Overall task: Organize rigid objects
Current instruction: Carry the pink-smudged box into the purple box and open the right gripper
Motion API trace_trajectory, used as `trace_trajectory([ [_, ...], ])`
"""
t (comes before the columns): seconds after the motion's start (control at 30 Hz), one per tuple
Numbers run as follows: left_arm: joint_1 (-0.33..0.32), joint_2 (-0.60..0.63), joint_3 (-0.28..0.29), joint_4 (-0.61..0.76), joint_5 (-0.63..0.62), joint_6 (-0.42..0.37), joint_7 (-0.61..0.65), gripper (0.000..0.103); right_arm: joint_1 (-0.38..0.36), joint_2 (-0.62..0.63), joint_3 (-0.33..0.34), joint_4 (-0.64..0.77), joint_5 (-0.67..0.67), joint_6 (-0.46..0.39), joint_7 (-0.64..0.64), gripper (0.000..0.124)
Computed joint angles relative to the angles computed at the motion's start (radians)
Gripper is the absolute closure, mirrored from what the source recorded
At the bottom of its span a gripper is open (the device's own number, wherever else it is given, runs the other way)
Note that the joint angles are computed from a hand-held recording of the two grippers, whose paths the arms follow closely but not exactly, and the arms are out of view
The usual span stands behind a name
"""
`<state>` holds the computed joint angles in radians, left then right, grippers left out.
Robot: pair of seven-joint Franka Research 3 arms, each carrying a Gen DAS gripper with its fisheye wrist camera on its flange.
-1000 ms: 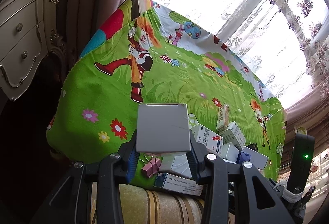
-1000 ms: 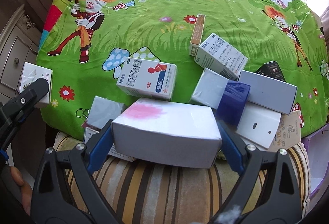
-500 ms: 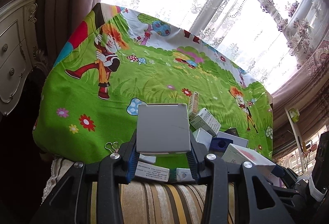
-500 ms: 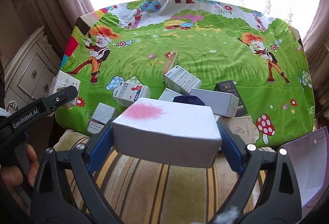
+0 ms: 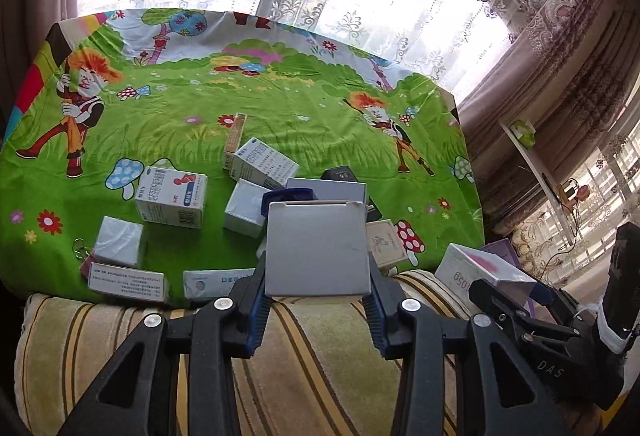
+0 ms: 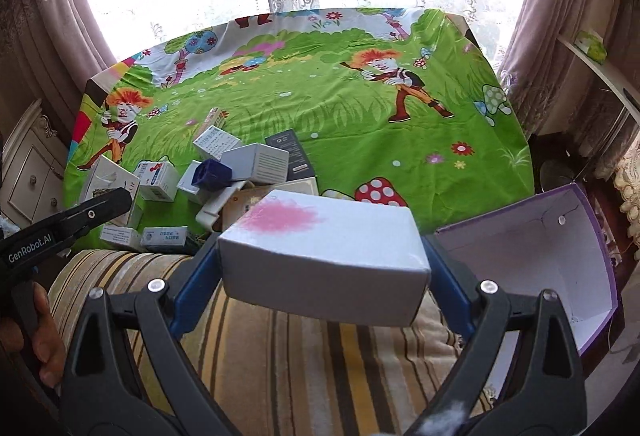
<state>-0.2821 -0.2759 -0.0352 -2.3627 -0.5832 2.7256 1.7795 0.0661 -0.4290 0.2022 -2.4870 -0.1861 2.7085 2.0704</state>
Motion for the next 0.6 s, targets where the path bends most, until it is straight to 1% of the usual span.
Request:
trace_trajectory([
  [0.1, -0.044, 0.018, -0.016, 0.024, -0.034, -0.038, 0.05, 0.061, -0.049, -0.067, 0.003, -0.052, -0.037, -0.025, 0.029, 0.029],
  [0.17, -0.069, 0.033, -0.027, 0.044, -0.069, -0.069, 0.09, 0.061, -0.097, -0.112, 0.022, -0.085, -0.074, -0.034, 0.066, 0.029],
  [0.23, -0.079, 0.053, -0.05, 0.069, -0.085, -0.096, 0.109, 0.061, -0.146, -0.155, 0.047, -0.111, -0.115, -0.054, 0.108, 0.029],
  [0.33, -0.087, 0.081, -0.084, 0.103, -0.103, -0.122, 0.127, 0.061, -0.199, -0.2, 0.064, -0.137, -0.159, -0.078, 0.158, 0.029],
  [0.5, -0.095, 0.132, -0.131, 0.164, -0.12, -0.156, 0.15, 0.061, -0.244, -0.25, 0.061, -0.165, -0.196, -0.098, 0.201, 0.028],
  [0.6, -0.095, 0.151, -0.158, 0.185, -0.11, -0.16, 0.15, 0.061, -0.264, -0.268, 0.054, -0.176, -0.203, -0.106, 0.222, 0.028],
])
